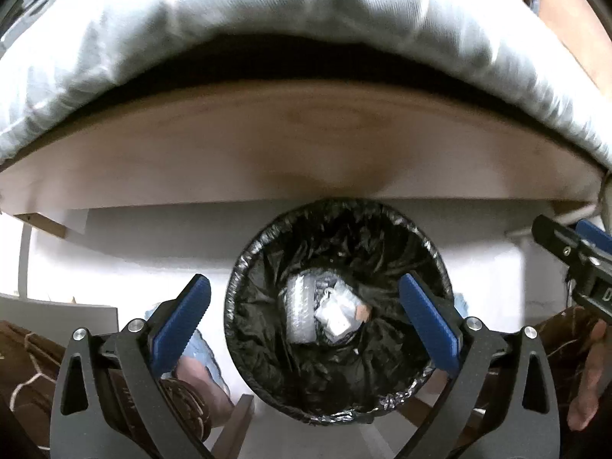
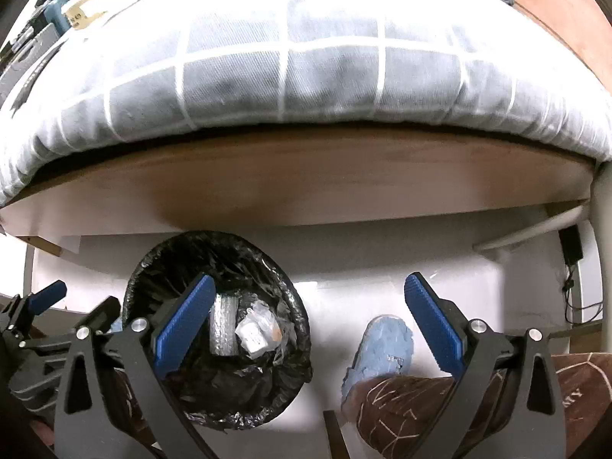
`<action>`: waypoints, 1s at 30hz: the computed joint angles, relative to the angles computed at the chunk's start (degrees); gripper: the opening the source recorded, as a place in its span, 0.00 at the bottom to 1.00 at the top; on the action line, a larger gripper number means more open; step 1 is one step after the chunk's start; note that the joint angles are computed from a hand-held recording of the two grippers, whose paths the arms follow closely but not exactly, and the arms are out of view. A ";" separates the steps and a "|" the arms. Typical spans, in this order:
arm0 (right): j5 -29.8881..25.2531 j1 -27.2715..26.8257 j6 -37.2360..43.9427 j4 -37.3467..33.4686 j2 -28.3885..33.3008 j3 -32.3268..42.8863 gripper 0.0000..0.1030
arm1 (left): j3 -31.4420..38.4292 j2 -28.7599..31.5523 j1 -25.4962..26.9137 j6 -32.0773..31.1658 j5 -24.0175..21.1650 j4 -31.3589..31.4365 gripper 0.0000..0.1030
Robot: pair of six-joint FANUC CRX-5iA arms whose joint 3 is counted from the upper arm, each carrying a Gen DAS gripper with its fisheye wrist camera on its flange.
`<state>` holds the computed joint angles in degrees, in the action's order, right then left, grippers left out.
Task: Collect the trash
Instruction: 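Raise both open tools back over the bed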
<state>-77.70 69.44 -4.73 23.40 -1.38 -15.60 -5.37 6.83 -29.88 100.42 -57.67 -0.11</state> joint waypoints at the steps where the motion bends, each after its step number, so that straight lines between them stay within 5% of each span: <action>1: -0.20 0.16 0.07 0.61 -0.16 0.19 0.93 | -0.10 -0.78 0.05 0.17 0.28 -0.33 0.94; 13: -3.62 2.30 -0.74 7.86 -1.37 1.75 0.93 | -0.16 -7.00 0.80 0.34 3.11 -0.39 0.94; 30: -5.46 0.61 4.10 16.84 -2.90 5.23 0.93 | 6.98 -7.12 4.96 0.11 1.38 2.35 0.94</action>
<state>-83.16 70.06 -0.62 40.24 -4.28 -10.37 1.60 -0.29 -24.92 100.53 -56.29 2.24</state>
